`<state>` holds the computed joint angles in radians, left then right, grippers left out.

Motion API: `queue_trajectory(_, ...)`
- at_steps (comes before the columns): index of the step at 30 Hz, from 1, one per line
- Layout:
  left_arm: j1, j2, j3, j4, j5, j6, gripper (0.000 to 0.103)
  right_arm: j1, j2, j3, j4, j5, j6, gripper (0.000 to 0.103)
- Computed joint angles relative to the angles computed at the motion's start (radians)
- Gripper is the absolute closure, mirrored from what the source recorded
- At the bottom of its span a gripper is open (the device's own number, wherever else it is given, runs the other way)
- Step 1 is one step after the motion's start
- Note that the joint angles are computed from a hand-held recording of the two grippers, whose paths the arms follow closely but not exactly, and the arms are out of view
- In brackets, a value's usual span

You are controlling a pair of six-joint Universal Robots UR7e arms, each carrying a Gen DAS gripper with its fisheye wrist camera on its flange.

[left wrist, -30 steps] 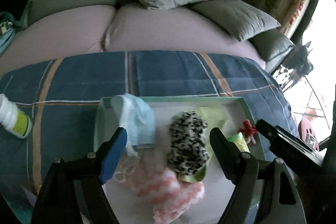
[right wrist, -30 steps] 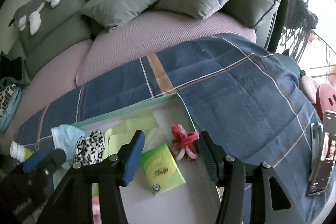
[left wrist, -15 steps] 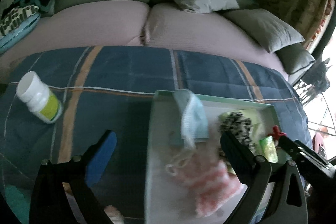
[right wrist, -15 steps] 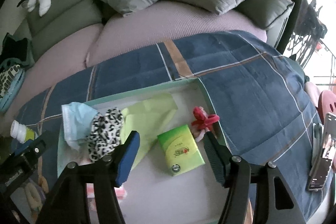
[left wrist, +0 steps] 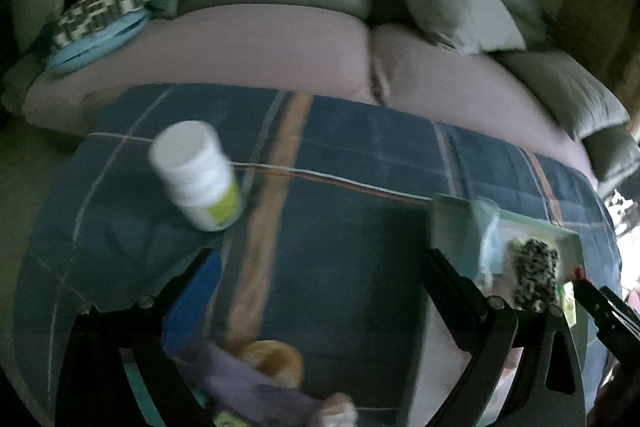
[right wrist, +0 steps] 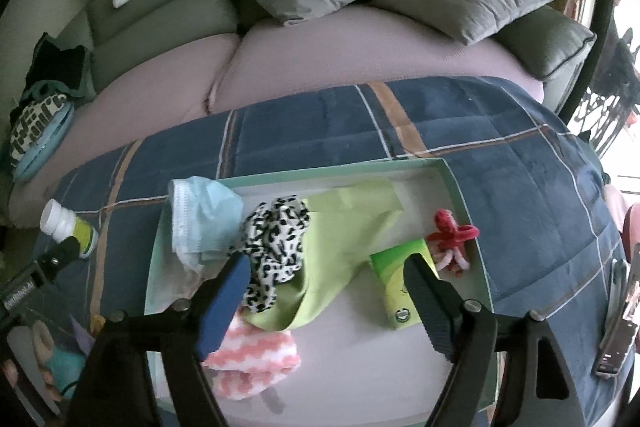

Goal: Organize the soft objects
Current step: 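Lower the scrunchie and red toy into the tray and open both grippers, then move both tools back from the tray toward the remaining pile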

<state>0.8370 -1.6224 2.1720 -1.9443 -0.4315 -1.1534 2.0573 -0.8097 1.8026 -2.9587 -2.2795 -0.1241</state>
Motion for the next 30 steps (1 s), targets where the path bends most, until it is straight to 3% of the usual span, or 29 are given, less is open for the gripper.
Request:
queue_trajectory(6,-0.037,-0.086,-0.011,0.228,-0.007,-0.177,0.003,0.026,-0.002,0.001,0.03,0.009,0.0,0.021)
queue_trajectory(11,-0.075,-0.132,-0.003,0.29,-0.017,-0.214,0.003,0.05,-0.004,0.014,0.037,0.04,-0.029,0.021)
queue_trajectory(18,-0.099,-0.167,0.006,0.323,-0.036,-0.223,0.003,0.066,0.004,0.026,0.062,0.097,-0.041,0.021)
queue_trajectory(23,-0.085,-0.167,0.017,0.261,-0.076,-0.163,0.003,0.077,0.019,0.027,0.098,0.126,-0.044,0.021)
queue_trajectory(30,-0.085,-0.151,-0.001,0.266,-0.119,-0.152,0.003,0.101,0.04,0.019,0.158,0.188,-0.076,0.021)
